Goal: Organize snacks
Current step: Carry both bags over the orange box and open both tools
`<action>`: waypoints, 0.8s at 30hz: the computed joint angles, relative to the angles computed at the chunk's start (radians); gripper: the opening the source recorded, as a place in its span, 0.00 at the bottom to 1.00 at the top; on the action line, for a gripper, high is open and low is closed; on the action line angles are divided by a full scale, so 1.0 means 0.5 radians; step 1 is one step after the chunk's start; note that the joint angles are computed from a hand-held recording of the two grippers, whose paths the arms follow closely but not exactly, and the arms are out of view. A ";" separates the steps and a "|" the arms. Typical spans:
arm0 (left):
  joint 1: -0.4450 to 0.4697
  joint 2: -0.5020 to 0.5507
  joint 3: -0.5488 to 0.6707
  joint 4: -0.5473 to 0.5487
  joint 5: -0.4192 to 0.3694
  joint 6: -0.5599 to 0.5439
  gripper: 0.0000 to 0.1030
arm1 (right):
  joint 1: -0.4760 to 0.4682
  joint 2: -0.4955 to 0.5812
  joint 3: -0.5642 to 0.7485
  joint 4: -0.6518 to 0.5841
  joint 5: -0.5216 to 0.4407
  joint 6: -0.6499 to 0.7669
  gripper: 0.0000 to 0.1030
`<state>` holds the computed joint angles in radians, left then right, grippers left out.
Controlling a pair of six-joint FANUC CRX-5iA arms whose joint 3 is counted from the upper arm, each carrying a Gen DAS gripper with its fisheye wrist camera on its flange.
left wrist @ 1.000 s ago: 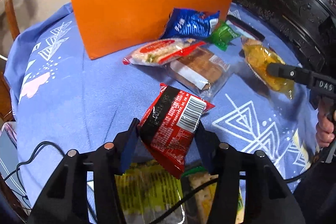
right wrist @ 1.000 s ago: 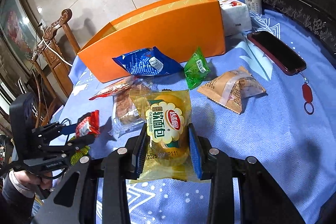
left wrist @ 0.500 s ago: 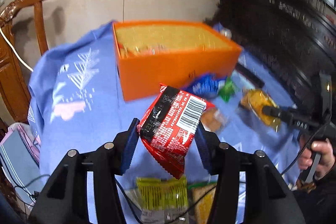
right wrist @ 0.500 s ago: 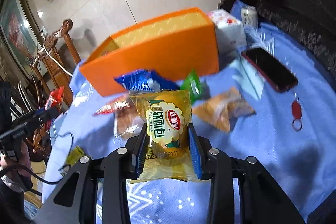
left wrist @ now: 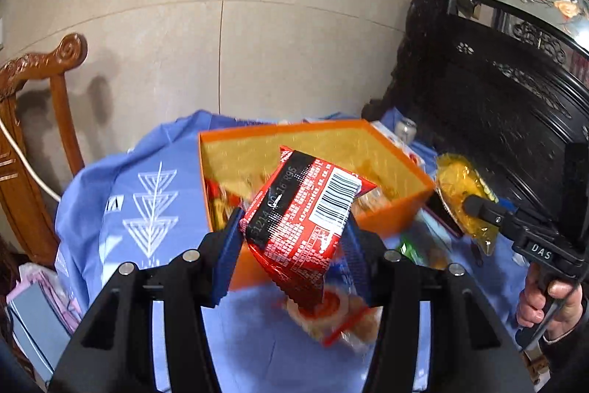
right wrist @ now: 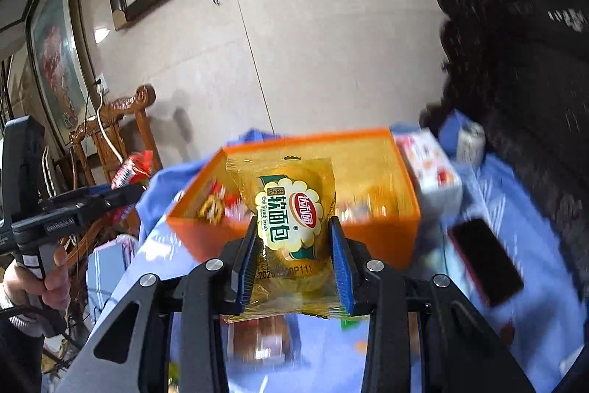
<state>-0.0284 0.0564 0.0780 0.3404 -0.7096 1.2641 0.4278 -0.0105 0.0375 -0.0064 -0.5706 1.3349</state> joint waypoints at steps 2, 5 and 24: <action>-0.016 0.111 0.168 -0.058 -0.035 0.067 0.49 | -0.017 0.094 0.131 -0.027 0.022 0.052 0.35; -0.050 0.294 0.479 -0.239 -0.101 0.272 0.71 | -0.029 0.235 0.309 -0.035 0.032 0.119 0.37; 0.004 -0.220 -0.245 -0.327 -0.042 0.381 0.96 | 0.067 -0.286 -0.639 0.796 0.270 -0.698 0.74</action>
